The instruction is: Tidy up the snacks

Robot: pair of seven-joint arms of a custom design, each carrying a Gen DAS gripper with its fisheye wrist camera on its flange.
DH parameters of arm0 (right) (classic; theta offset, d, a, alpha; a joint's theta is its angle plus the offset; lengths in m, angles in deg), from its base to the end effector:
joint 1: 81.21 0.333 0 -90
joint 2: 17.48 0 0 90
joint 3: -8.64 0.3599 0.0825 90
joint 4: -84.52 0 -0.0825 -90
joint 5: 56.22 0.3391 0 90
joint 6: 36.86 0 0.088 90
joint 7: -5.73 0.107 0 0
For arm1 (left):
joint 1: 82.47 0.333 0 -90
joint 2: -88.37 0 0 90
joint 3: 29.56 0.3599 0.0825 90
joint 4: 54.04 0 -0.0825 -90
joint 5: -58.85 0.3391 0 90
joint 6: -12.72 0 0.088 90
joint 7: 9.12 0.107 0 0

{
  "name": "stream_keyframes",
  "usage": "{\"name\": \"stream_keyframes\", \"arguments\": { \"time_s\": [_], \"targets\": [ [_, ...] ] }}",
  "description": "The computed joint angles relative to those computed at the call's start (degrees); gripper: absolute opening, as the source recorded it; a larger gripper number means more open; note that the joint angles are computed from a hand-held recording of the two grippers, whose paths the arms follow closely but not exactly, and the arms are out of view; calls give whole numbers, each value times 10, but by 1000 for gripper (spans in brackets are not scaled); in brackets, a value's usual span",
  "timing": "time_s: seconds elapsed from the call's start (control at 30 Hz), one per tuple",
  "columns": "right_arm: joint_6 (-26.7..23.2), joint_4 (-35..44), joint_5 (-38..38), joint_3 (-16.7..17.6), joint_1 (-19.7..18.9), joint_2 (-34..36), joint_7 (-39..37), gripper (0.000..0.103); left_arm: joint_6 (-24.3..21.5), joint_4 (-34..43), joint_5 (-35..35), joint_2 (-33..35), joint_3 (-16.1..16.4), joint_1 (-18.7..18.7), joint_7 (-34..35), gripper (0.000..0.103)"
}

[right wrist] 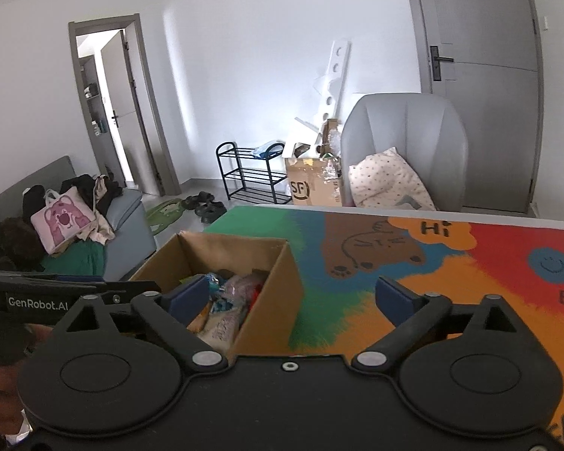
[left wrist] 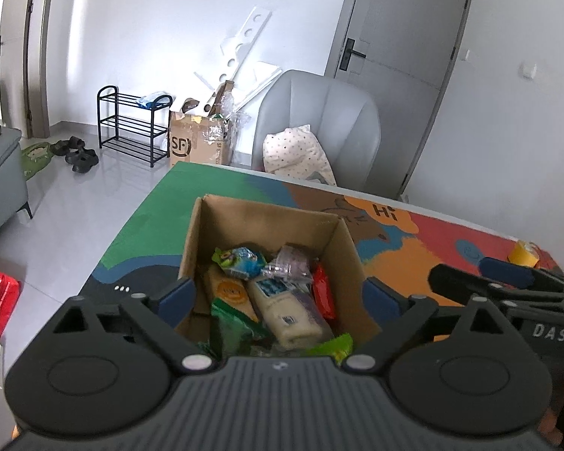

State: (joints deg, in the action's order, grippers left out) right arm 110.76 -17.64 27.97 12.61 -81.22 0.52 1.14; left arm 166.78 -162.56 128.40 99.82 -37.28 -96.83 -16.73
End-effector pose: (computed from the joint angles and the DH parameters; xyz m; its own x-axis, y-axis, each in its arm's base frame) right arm 0.6439 0.0222 0.4832 0.5976 -0.7890 -0.1430 -0.4463 -0.1791 -0.8768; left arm 0.5557 -0.2511 0.5157 0.2571 -0.9490 0.1827 -0.5421 -0.2981 -0.7856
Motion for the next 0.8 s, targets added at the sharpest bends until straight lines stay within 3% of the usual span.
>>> {"name": "stream_keyframes", "arguments": {
  "time_s": [0.57, 0.8],
  "targets": [
    [29, -54, 53, -28, -21, -34, -18, 103, -45, 12, -27, 0, -23, -41, 39, 97],
    [32, -76, 85, -40, -31, -49, -40, 103, -64, 14, -18, -3, -28, -57, 36, 103]
  ]
}}
